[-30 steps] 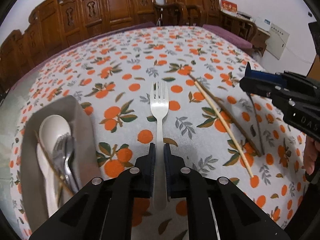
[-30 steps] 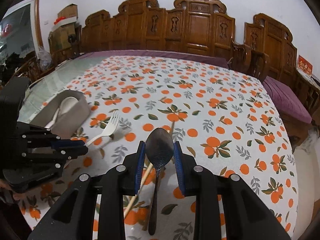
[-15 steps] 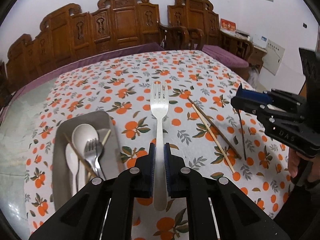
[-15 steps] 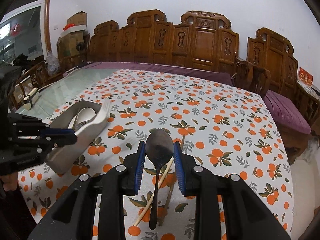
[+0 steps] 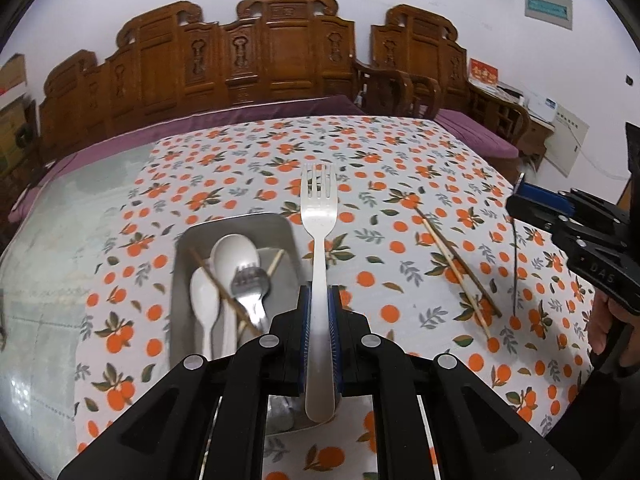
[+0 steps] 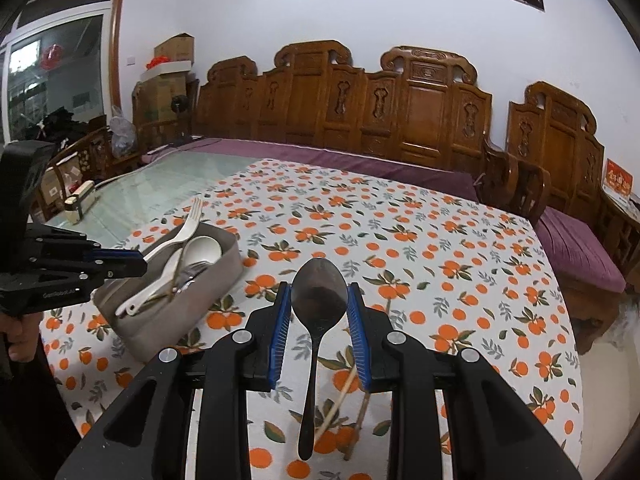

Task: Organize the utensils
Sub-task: 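Carry the white fork into the tray and open the left tool while the right tool holds the spoon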

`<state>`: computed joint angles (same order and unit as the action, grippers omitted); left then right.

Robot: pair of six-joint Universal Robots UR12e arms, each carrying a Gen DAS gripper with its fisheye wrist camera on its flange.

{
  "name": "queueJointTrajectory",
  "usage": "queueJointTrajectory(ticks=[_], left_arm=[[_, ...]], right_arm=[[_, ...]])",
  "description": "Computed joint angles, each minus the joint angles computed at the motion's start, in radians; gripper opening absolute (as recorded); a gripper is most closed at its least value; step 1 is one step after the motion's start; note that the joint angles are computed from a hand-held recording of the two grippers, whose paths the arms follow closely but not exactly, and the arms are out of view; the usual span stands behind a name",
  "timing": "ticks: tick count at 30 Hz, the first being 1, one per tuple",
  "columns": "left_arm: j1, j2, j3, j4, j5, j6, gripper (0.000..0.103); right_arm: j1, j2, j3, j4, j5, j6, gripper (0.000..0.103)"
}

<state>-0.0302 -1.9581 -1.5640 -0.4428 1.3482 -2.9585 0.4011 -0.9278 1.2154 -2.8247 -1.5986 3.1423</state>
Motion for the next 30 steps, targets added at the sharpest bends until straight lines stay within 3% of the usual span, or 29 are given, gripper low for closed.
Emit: queueJointTrajectory(ticks=[12,30], left_arm=[[0.026,-0.005,-0.005,-0.026,0.042,-0.02,0.008],[0.029,-0.075,0.063,-0.167,0.106,-0.046,0.008]], right_arm=[[0.025,0.0,-0.014,-0.01,0.022,-0.012,0.03],[0.045,0.031,-0.09,0.041,0.045,-0.036,0.03]])
